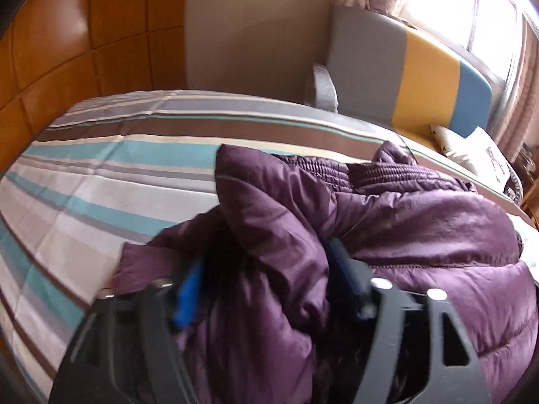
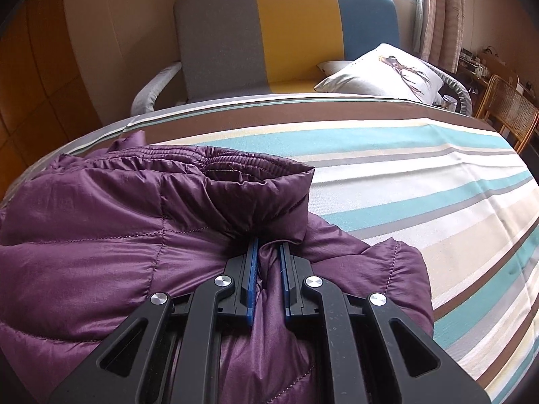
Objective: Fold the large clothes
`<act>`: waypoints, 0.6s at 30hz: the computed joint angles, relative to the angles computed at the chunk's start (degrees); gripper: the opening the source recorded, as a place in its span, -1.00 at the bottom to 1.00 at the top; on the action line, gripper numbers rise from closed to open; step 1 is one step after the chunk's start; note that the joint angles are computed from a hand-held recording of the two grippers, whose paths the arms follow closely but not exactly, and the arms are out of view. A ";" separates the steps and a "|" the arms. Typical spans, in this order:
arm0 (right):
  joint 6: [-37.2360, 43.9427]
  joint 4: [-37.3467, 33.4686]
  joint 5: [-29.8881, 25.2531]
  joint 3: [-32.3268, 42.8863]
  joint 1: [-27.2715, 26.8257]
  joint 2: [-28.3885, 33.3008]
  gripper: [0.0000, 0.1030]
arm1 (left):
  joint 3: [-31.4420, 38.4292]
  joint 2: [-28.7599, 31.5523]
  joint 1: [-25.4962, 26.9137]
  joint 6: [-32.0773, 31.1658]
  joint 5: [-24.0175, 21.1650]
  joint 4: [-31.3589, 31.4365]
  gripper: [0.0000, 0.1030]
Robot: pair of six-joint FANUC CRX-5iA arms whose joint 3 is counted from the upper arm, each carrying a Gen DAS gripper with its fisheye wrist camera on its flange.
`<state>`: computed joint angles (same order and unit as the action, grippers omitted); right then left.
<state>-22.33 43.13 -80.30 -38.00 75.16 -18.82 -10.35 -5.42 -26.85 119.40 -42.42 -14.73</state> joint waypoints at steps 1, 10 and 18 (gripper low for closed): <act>-0.11 0.04 -0.12 -0.02 0.08 0.00 -0.81 | -0.99 -1.39 0.02 -0.27 0.93 0.55 0.49; -1.05 0.31 -0.10 -0.39 0.54 -0.39 -0.80 | 7.01 -1.66 -9.19 3.44 -3.37 -5.45 0.65; -1.21 0.50 0.25 -0.89 0.38 -1.02 -0.81 | 17.37 10.91 -12.85 2.91 -11.52 -8.88 0.65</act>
